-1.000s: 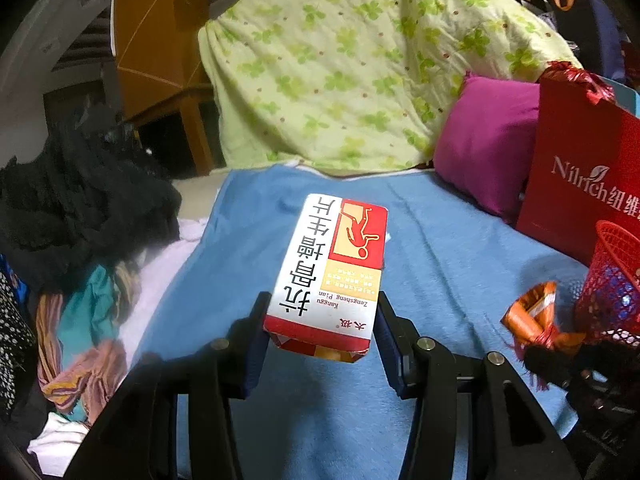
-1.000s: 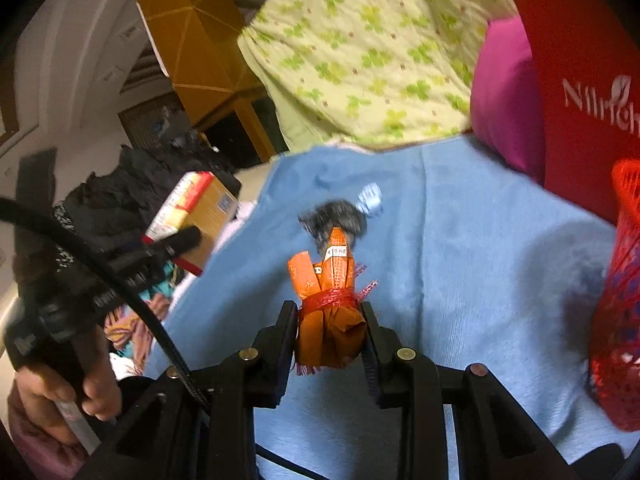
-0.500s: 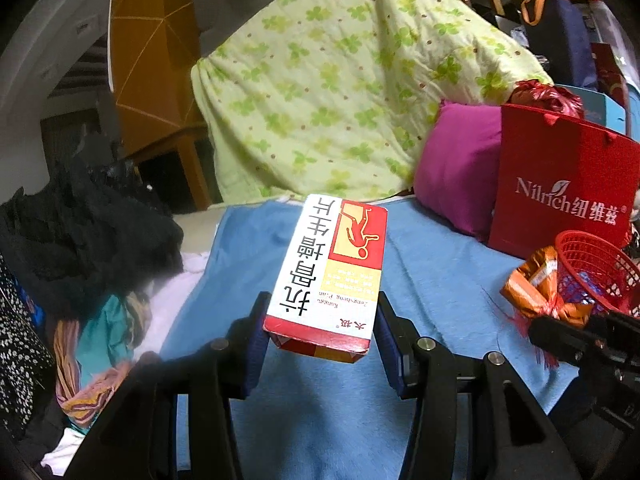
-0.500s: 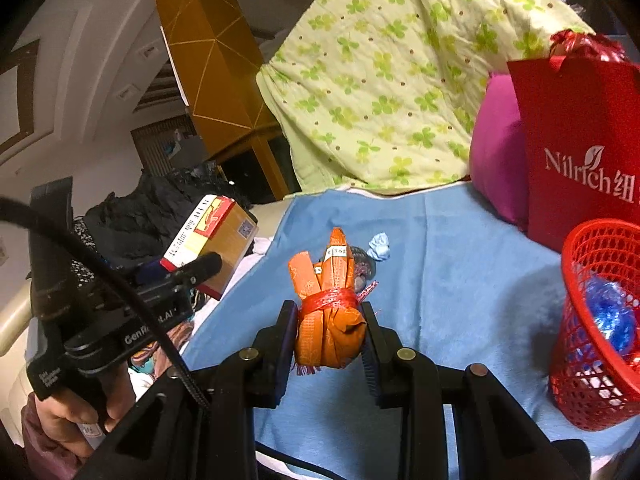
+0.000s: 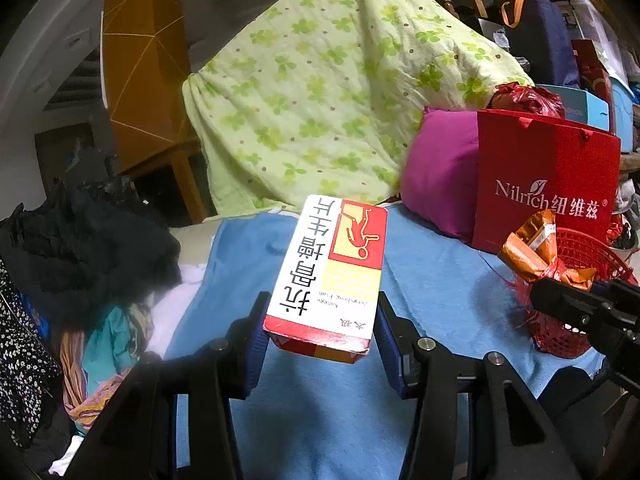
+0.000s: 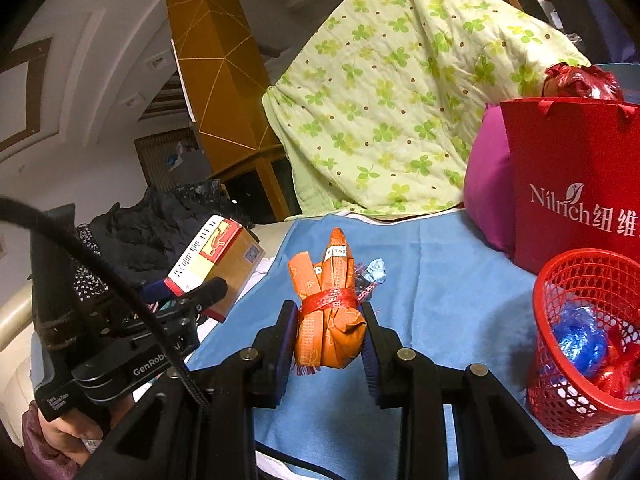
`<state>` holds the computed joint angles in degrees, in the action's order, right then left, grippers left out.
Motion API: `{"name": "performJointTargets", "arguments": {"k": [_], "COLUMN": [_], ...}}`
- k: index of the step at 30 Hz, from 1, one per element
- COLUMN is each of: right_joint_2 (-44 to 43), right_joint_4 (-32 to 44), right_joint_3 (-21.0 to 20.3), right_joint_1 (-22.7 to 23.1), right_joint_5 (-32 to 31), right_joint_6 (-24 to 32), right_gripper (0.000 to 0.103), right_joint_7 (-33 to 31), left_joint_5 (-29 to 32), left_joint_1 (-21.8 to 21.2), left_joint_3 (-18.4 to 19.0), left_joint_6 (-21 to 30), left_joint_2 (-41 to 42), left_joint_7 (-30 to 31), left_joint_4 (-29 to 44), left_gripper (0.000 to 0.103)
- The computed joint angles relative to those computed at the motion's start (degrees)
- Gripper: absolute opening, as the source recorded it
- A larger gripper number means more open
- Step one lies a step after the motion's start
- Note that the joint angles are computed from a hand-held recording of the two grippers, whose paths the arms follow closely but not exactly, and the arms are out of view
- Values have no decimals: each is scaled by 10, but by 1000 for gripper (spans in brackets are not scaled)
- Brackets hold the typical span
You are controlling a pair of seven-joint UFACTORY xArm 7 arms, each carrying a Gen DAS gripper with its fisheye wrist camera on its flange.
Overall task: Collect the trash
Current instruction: 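Carry the white-red box and orange mesh bag toward the red basket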
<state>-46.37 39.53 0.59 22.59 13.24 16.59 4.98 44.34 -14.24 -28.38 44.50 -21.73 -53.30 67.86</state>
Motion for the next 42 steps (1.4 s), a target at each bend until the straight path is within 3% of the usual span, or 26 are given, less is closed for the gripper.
{"name": "performJointTargets", "arguments": {"k": [19,42], "right_joint_2": [-49,-111], "right_joint_4": [-20,-42], "right_joint_3": [-12,-5], "right_joint_1": [-21,-60], "right_joint_5": [-6,-17], "right_joint_6": [6,36], "right_gripper": [32,32], "right_joint_7": [11,40], "left_joint_5": [23,59], "left_joint_1": [-37,-101], "left_joint_3": [-9,7], "left_joint_6": [31,61], "left_joint_2": [38,91], "left_joint_7": [3,11], "left_joint_4": [36,88], "left_gripper": [51,51]}}
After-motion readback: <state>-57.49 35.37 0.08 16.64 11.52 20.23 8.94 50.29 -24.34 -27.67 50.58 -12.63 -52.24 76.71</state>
